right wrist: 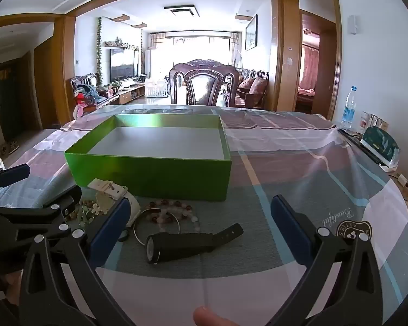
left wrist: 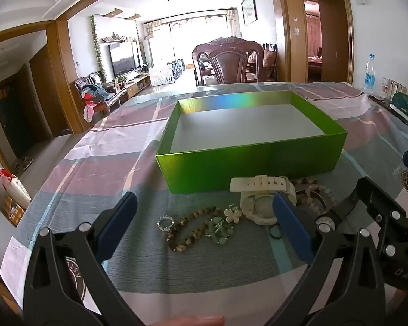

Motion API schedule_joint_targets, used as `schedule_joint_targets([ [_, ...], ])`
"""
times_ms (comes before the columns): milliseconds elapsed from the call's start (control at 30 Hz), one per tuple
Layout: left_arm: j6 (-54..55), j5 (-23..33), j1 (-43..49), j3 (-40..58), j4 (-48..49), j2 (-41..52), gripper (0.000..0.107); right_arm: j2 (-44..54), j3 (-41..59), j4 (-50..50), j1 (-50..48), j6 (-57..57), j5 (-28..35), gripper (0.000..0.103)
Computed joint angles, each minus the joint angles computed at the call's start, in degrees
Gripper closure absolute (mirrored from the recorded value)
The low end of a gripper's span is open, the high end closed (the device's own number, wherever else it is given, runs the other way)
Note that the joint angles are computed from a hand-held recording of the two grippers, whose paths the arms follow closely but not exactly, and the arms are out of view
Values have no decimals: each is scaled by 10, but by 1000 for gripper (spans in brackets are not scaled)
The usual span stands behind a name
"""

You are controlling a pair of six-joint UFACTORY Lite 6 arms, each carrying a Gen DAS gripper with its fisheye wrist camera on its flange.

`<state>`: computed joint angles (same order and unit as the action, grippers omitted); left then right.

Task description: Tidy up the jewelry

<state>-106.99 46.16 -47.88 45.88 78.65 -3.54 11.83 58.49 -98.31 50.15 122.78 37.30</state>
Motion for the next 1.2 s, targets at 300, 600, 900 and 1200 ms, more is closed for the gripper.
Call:
schedule_joint_targets([
  [300, -4, 2, -1, -1, 4, 0, 8, 2, 1, -1, -1, 3, -1, 2],
  [600, -3, 1, -1, -1, 3, 0, 8, 1, 0, -2, 0, 5, -1, 2],
  [900, 2, 3, -3, -5, -3, -8, 8, 0, 0, -1, 0, 5, -1, 2],
  [1200, 4, 5, -6, -7, -6, -11, 8, 1, -1, -2, 0, 5, -1, 2],
])
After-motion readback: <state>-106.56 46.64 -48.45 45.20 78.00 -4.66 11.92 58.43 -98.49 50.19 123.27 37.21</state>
